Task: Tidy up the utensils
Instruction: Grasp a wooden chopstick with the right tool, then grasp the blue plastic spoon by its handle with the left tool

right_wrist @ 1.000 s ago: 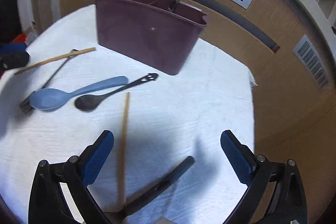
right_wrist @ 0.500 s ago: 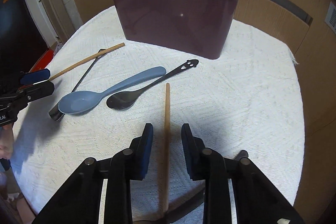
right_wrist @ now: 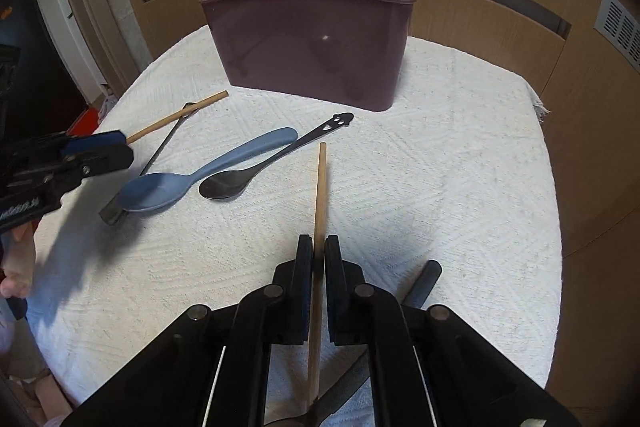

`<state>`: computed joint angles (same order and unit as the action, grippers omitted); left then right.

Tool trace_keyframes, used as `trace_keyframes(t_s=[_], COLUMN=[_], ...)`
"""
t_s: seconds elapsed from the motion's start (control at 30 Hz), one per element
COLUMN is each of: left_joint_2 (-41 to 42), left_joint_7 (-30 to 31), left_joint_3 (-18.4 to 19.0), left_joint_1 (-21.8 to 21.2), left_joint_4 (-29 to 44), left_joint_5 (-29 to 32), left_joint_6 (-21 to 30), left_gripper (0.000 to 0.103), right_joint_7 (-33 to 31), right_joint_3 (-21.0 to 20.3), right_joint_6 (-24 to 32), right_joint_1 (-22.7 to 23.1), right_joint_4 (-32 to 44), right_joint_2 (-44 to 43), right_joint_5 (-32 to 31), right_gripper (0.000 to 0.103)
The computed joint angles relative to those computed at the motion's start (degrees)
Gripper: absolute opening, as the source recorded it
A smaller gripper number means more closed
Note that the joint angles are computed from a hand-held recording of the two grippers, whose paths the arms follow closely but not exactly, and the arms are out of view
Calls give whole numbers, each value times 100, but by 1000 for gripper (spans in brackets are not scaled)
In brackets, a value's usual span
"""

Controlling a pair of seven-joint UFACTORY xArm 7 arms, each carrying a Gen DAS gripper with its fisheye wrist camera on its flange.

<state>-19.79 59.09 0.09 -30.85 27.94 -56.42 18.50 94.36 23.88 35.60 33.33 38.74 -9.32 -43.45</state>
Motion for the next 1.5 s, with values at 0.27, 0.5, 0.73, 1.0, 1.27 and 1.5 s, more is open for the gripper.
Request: trace_keyframes(t_s=[0.27, 0.5, 0.73, 1.0, 1.27, 1.5], left_joint_2=[1231, 1747, 1500, 729, 23, -451], left_joint_7=[-1218, -1892, -1324, -671, -121, 74], left_joint_3=[-784, -1114, -1102, -575, -86, 155], left_joint_1=[353, 457, 278, 172, -223, -401], left_joint_4=[1125, 1472, 1034, 492, 118, -1], left_joint_5=[1786, 2208, 1271, 212, -648, -962], left_joint_6=[536, 464, -180, -263, -543, -641], left_gripper=[25, 25, 11, 11, 11, 11], right_joint_7=[328, 394, 651, 611, 631, 259], right_joint_3=[27, -23, 72, 142, 20, 3], right_joint_6=[-311, -395, -28, 515, 70, 142], right_joint_1=[-74, -103, -72, 24, 7, -10], right_joint_4=[-146, -133, -94, 182, -16, -110], right_joint_2=[-73, 48, -77, -134, -80, -191], right_joint_5=[-88, -13, 102, 27, -144, -189], right_gripper=[5, 5, 5, 6, 7, 8])
